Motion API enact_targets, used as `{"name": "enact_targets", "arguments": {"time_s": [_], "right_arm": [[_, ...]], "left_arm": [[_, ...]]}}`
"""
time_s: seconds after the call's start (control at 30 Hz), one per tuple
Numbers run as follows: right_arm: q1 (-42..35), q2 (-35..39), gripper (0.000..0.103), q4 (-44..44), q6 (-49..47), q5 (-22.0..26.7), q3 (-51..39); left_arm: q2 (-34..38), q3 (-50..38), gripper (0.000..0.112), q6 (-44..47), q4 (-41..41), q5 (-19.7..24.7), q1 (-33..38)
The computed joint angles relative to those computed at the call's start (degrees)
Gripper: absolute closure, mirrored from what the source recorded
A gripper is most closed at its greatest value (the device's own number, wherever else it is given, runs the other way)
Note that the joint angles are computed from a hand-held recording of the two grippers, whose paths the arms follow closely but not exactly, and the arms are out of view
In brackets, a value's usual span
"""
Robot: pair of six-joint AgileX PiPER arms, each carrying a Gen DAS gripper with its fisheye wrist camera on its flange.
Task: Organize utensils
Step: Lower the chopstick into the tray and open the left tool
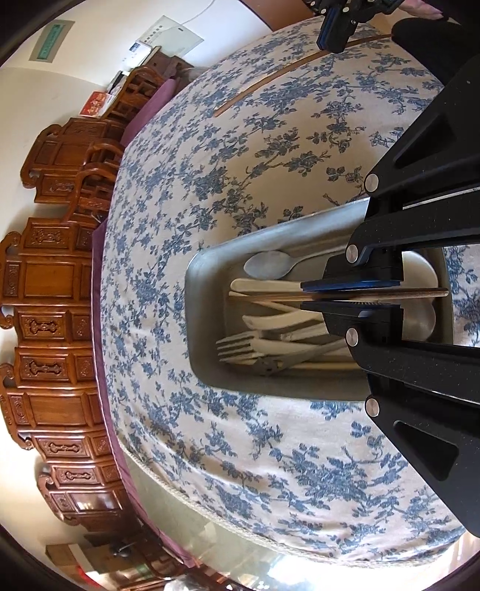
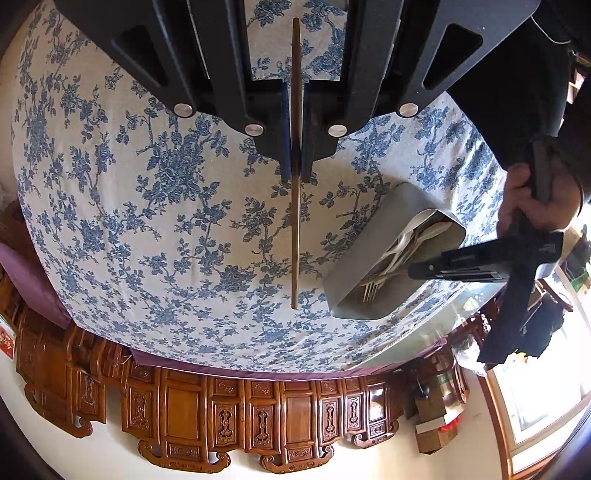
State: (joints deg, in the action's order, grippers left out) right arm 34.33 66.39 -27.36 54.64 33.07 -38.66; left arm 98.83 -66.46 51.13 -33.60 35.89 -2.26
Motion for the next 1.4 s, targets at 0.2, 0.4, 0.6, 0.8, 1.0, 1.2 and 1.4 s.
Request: {"name": "enact_targets", "arguments": {"time_s": [0.2,0.4,0.6,0.8,1.0,1.2,1.4], "right_arm": [[0.8,1.4,0.097,-0.7,1.4,-0.3,-1.5],[1.6,3.7,0.097,-1.0,2.0,-0.9,-3.4],[1.8,8.2,0.097,-0.1,0.9,-2.6,-7.1],[2.8,12.4,0.097,0.3,0.7,-3.1,-11.6],[2.7,17.1,0.097,2.6,-1.4,-3.4,-16.7],[2.1,21.6,0.097,5.9,-4.5,-3.6,-21.9],[1.8,26.6,0.097,9.4,-7.1,-3.0,-27.8]], "left_arm": [[1.0,-0.4,0.108,-3.5,3.0,-0.4,-1.5],[-0.3,-1.0,0.108,-1.2,1.6,1.7,0.4],[-1.8,-2.4,0.107,1.5,0.1,4.9,4.4],[-2.1,-4.7,0.107,4.1,-0.5,7.8,8.3],[-1.3,-7.4,0.106,6.3,-1.3,10.7,11.8],[-0.6,-8.7,0.095,8.9,-2.4,12.4,14.6],[0.8,-10.4,0.068,10.9,-3.5,14.1,17.3]]}}
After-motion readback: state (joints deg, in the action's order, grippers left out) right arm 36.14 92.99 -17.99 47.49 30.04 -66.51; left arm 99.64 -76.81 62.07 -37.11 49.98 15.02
